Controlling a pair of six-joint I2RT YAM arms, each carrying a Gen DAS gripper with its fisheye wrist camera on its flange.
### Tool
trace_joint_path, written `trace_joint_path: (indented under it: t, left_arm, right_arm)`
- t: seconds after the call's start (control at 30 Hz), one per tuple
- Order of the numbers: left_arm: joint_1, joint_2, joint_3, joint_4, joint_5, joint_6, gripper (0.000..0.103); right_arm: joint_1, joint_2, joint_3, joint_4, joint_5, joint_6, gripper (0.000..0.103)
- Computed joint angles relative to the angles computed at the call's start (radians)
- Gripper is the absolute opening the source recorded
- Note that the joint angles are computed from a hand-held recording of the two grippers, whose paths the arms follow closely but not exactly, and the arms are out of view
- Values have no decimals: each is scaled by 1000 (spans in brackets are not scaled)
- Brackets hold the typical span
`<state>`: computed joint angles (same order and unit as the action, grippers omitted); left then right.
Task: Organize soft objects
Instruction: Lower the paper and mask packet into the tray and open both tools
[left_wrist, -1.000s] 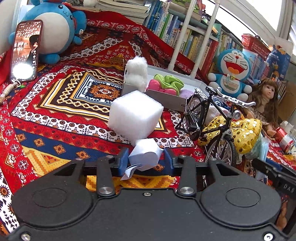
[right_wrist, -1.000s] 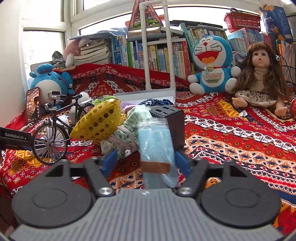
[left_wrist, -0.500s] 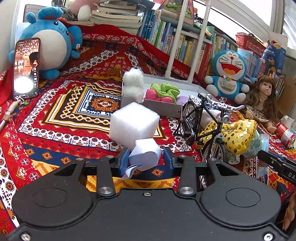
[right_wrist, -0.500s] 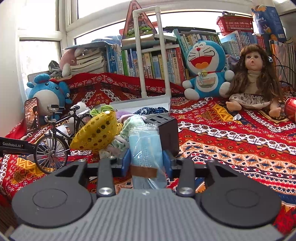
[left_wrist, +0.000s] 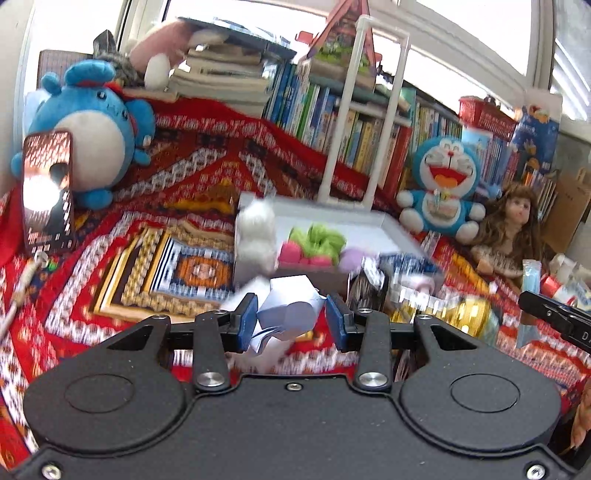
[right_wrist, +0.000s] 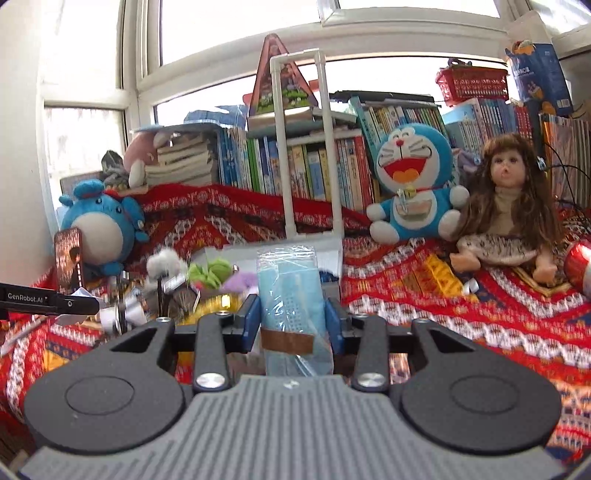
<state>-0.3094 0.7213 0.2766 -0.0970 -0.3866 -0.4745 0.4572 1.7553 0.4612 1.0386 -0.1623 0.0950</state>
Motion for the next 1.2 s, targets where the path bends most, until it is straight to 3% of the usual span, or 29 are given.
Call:
trace_joint_path:
  t: [0.17,0.33,0.5,0.73,0.87,1.2]
  left_arm:
    - [130,107,91,96,132,75,38]
    - [206,339,209,235,243,77,38]
    - [273,570,374,245,374,60,38]
    - [310,799,580,148,406,88,38]
    - [323,898,683,86,404,100,38]
    - [309,1047,788,90,329,108,38]
  right_arm:
    - [-9,-36,160,-197,-44,14,44]
    - [-15,18,378,-390,-99,48,44]
    - [-8,133,647,-635,-128,62,44]
    - [8,321,973,-917,-145,83,44]
    - [21,408,1110,-1007,-121,106,44]
    - [54,616,1446,-1234,-47,100,44]
